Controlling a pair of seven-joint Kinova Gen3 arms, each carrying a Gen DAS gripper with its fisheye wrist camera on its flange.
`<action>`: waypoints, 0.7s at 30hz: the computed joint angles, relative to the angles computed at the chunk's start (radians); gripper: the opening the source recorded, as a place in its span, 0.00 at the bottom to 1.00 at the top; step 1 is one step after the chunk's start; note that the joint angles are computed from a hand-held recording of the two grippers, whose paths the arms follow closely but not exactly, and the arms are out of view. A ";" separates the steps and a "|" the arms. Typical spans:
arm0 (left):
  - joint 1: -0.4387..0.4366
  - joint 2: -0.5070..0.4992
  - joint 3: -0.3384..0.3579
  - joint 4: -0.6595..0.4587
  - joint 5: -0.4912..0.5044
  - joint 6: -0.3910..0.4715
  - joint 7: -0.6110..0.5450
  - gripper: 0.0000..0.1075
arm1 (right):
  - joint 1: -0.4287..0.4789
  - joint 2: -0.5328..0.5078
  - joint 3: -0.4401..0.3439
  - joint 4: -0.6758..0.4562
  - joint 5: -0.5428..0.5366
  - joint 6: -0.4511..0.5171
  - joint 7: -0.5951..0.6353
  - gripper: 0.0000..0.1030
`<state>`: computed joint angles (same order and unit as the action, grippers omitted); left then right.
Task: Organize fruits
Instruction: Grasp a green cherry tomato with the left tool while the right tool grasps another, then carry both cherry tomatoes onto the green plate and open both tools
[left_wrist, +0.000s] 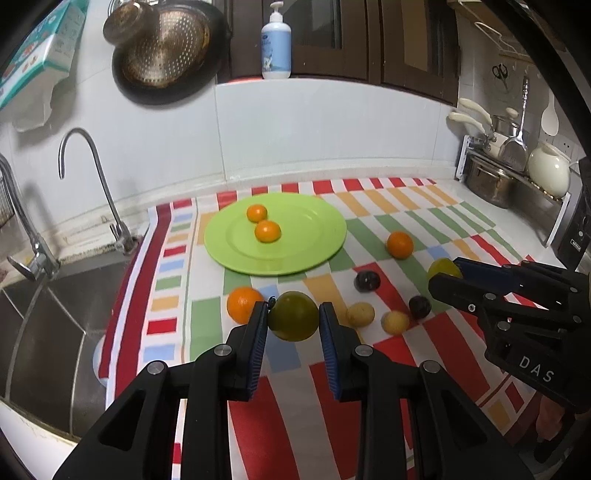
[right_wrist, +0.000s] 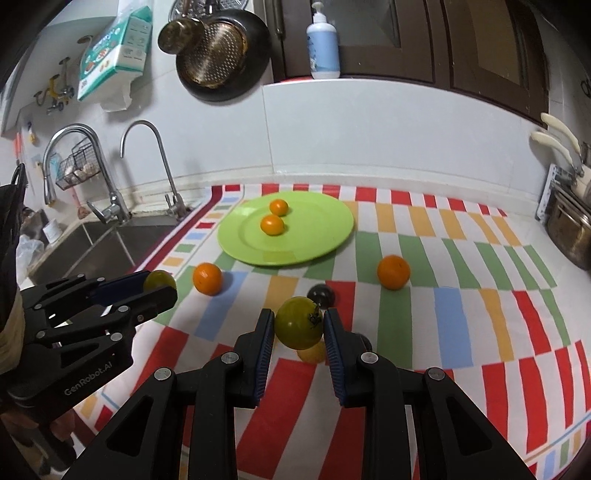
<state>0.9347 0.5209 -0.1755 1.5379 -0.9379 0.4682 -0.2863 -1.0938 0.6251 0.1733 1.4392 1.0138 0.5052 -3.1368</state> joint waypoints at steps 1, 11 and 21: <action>0.003 -0.001 -0.004 -0.003 -0.008 0.000 0.001 0.26 | 0.002 0.001 0.000 -0.004 0.003 -0.003 0.002 0.28; -0.017 -0.004 -0.018 -0.034 -0.072 -0.013 -0.010 0.26 | 0.028 0.018 0.018 -0.073 -0.017 -0.049 0.055 0.28; -0.112 0.020 0.017 -0.114 0.008 -0.050 -0.177 0.26 | 0.089 0.082 0.003 -0.239 -0.171 -0.042 0.264 0.28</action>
<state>0.8231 0.5410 -0.1583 1.4244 -0.9302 0.4178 -0.4629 -1.0045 0.7069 0.1766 1.1997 0.8432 0.4631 -2.8726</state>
